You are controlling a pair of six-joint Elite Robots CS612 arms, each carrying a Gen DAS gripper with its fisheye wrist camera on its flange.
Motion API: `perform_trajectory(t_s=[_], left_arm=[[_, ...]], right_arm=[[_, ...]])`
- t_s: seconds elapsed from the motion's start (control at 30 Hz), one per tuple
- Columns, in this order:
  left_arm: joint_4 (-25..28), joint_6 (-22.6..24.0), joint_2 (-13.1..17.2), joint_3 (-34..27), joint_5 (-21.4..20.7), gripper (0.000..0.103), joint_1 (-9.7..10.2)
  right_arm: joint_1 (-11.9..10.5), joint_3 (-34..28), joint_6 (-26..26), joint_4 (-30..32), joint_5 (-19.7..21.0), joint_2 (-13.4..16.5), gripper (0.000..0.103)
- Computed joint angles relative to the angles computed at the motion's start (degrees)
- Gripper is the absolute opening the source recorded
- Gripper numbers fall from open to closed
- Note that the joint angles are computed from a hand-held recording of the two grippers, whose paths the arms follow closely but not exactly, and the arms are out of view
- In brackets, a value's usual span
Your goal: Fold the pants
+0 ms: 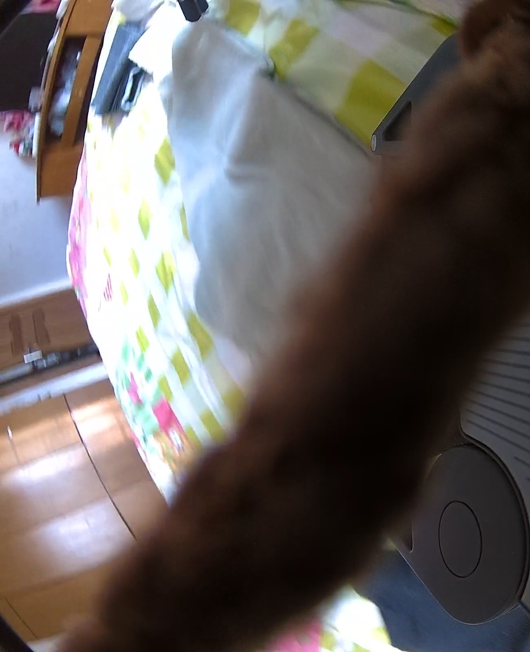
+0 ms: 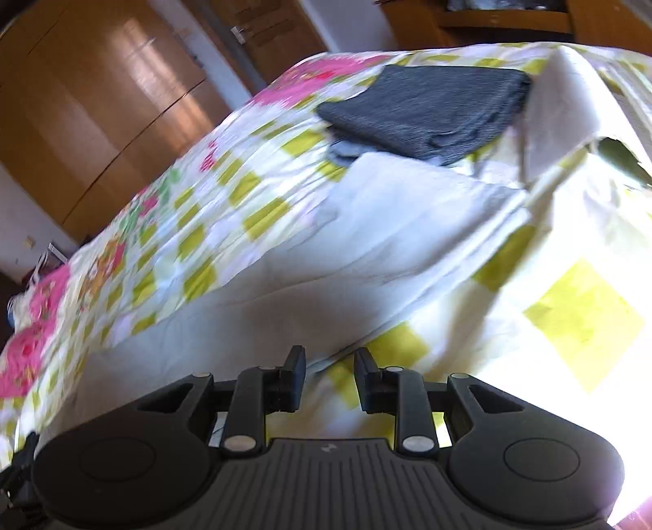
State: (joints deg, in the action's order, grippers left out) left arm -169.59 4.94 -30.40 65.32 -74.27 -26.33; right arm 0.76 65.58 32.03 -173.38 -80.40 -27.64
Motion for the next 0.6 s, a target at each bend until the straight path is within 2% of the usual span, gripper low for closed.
perform_trajectory(t_s=[0.1,0.2,0.27,0.4,0.6], left_arm=[[2.12,2.27,1.96,-3.97,-3.85,0.070,-1.15],[4.12,5.41,3.44,-7.16,-5.96,0.070,-2.19],[5.60,6.93,4.20,-9.00,-6.80,0.070,-2.66],[8.61,9.10,5.41,-12.01,-6.93,0.070,-3.42],[11.11,10.25,6.36,-14.25,-7.18,0.070,-4.05]], right_arm=[[-1.63,0.31,7.60,-3.38,0.94,1.02,0.042],[-2.49,-0.61,13.23,-7.08,1.43,2.47,0.042],[-2.76,-1.24,15.63,-8.76,0.69,3.22,0.042],[-3.37,-2.03,19.27,-10.27,2.08,4.32,0.042],[-3.43,-3.12,23.12,-13.05,1.83,5.56,0.041]])
